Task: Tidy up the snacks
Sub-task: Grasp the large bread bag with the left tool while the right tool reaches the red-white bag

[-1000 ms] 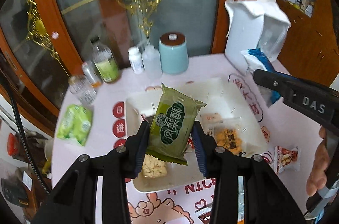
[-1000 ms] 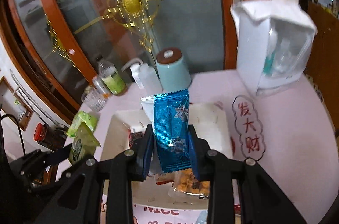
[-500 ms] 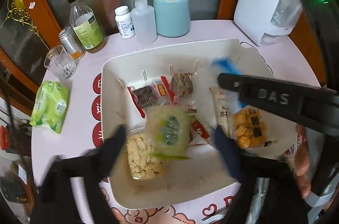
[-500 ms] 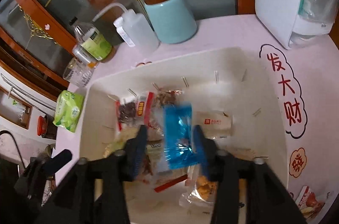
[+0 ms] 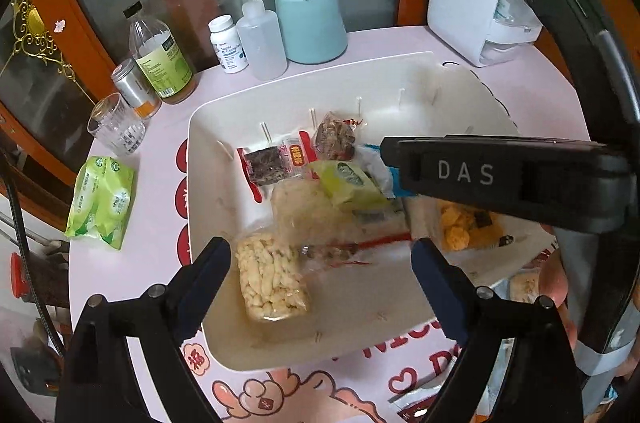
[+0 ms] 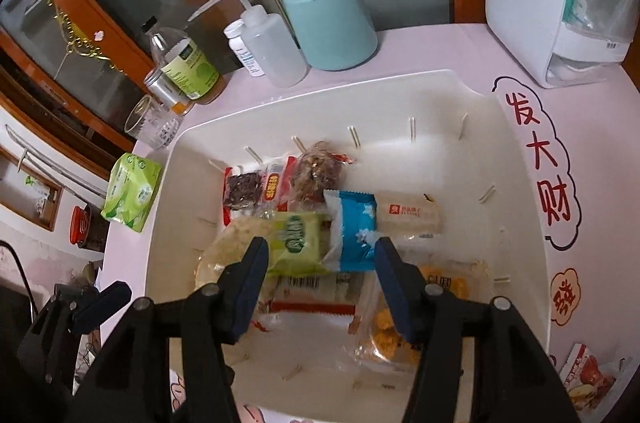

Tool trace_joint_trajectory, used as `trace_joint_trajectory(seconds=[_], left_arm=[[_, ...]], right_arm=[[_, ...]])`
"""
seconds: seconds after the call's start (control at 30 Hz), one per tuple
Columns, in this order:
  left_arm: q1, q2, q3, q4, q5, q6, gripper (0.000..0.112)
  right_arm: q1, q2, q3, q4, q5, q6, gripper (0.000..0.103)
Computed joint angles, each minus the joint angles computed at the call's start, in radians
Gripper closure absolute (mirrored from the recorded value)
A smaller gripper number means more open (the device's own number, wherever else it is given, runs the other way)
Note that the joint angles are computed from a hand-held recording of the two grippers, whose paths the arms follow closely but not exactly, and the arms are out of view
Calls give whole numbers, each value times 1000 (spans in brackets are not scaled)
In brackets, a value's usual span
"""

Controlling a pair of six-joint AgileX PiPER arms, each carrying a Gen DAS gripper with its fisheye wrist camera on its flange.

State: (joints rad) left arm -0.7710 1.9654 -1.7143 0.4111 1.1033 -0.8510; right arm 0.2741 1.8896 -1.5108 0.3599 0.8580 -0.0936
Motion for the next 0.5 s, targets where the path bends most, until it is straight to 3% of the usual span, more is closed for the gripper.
trace_joint_trajectory(seconds=[0.27, 0.5], left_arm=[[-64, -70, 30, 29, 42, -46, 21], [-189, -197, 103, 108, 115, -167, 21]], right_arm=[[-9, -145, 102, 9, -7, -18, 48], [-21, -412, 295, -25, -56, 25, 48]])
